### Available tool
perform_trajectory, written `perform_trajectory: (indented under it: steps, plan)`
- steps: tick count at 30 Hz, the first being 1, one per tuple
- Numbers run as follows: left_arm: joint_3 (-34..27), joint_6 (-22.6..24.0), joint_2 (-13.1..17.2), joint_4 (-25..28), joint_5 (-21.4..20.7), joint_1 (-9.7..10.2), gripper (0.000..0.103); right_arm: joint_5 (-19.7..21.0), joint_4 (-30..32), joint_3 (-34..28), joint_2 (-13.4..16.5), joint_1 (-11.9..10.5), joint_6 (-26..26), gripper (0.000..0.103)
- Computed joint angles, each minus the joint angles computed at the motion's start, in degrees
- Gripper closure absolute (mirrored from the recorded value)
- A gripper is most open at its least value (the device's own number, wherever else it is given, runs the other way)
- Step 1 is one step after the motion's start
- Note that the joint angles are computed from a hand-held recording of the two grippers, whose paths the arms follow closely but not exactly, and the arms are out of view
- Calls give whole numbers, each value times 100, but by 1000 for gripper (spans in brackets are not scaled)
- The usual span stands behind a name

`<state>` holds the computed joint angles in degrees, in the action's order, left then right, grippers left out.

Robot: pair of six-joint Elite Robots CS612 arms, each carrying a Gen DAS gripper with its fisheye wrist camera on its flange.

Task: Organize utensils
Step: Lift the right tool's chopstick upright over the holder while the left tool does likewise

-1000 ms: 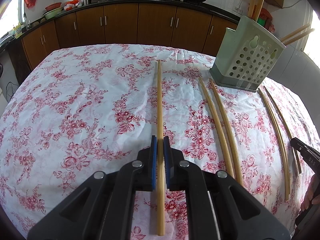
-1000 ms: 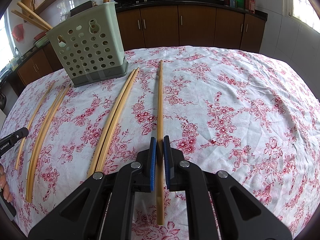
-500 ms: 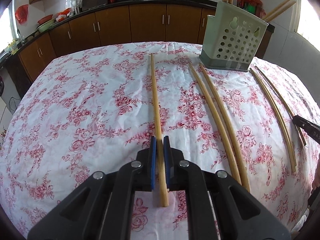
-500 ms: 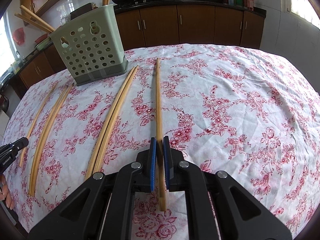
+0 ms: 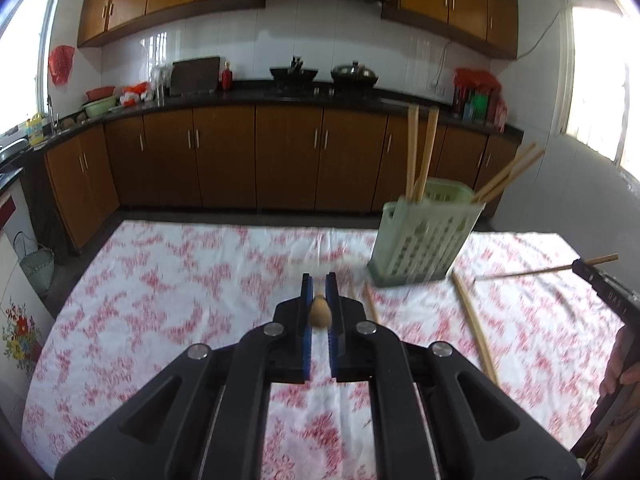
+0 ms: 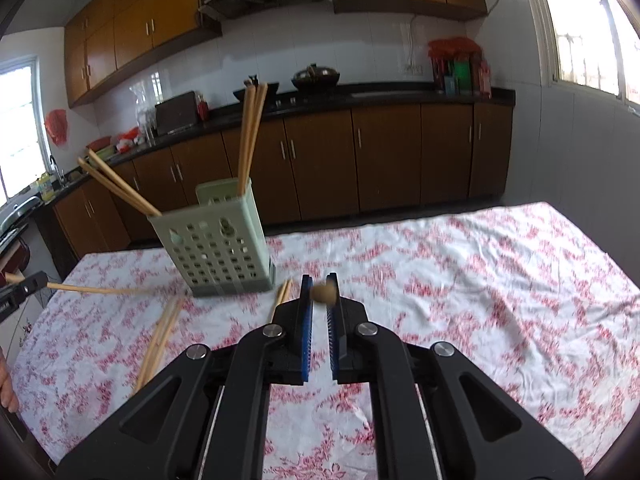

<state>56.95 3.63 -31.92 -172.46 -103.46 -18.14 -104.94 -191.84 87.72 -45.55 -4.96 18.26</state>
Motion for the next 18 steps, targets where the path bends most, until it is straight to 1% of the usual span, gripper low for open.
perform_trajectory:
  steps: [6, 10, 13, 15, 16, 18]
  plan:
    - [-118, 35, -29, -162, -176, -13, 95, 2, -223, -71, -14, -6, -31, 95]
    - [-107, 21, -96, -248, -446, -16, 95, 140, -360, -149, -26, -13, -23, 95]
    - [-118, 4, -141, -392, -678, -38, 95, 312, -638, -230, -50, -13, -57, 95]
    - [-141, -17, -155, -548, -795, -63, 95, 413, -928, -303, -49, -2, -103, 95]
    - [-166, -54, -162, -698, -881, -88, 95, 454, -1078, -339, -48, 3, -134, 95]
    - [-230, -113, -153, -918, -919, -125, 95, 485, -1389, -481, -6, 26, -213, 95]
